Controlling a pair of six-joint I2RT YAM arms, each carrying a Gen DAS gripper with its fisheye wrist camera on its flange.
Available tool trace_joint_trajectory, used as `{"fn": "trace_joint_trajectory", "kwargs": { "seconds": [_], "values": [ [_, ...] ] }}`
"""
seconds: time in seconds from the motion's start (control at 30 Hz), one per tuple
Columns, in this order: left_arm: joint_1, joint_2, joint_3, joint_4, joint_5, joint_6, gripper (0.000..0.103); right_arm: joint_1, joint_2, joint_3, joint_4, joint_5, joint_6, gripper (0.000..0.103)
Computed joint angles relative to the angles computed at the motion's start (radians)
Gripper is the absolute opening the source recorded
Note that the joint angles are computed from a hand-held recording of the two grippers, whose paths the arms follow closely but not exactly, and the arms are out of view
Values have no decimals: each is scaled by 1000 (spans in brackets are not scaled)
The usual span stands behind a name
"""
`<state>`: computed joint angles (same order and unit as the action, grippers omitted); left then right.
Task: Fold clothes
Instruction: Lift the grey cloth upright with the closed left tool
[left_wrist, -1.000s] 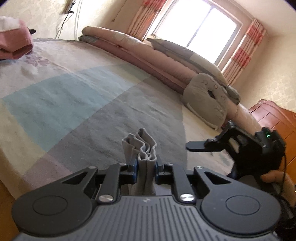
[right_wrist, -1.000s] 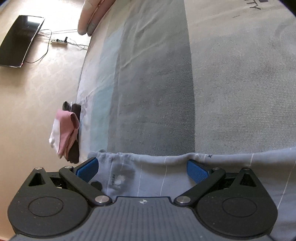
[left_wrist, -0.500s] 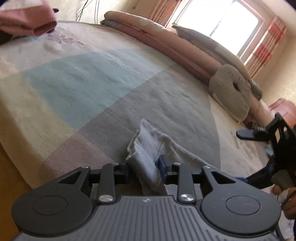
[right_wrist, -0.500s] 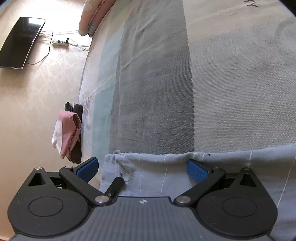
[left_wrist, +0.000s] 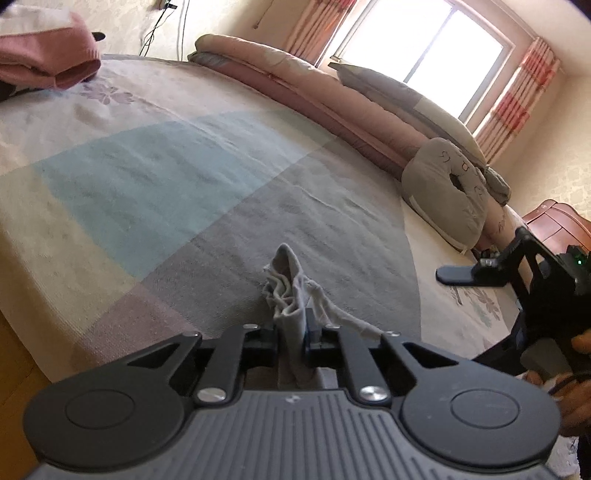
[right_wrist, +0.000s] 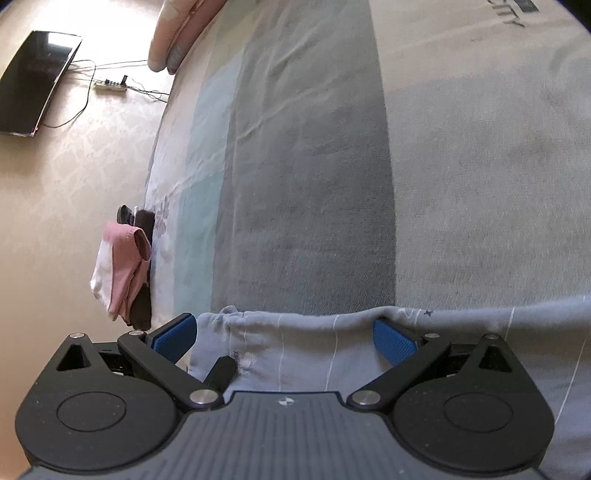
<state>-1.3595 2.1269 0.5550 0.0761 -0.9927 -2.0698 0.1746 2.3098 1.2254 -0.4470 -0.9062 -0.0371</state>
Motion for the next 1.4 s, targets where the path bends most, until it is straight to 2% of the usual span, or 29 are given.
{"fn": "trace_joint_trajectory", "kwargs": {
  "seconds": [0.37, 0.47, 0.6, 0.77, 0.93, 1.07, 1.2, 1.33, 1.4],
  "values": [
    [20, -32, -2, -3, 12, 49, 9, 2, -51, -108, -184, 36, -168, 103],
    [24, -45, 3, -16, 14, 59, 9, -3, -58, -138, -194, 34, -212, 103],
    [21, -74, 20, -57, -1, 64, 9, -37, -13, -71, -321, 8, -243, 103],
    [14, -113, 55, -119, -29, 70, 9, -141, -35, -34, -335, -29, -241, 103],
    [-2, -150, 131, -213, -56, 85, 9, -269, -17, 90, -410, -61, -278, 103],
    [-9, -152, 242, -335, -78, 110, 9, -362, 44, 230, -547, -81, -366, 103],
    [-4, -124, 355, -414, -79, 146, 9, -448, 128, 394, -732, -82, -507, 103],
    [1, -81, 470, -473, -80, 183, 9, -538, 231, 605, -982, -54, -723, 103],
    [8, -60, 525, -479, -74, 227, 9, -582, 260, 678, -1054, -34, -805, 103]
  ]
}}
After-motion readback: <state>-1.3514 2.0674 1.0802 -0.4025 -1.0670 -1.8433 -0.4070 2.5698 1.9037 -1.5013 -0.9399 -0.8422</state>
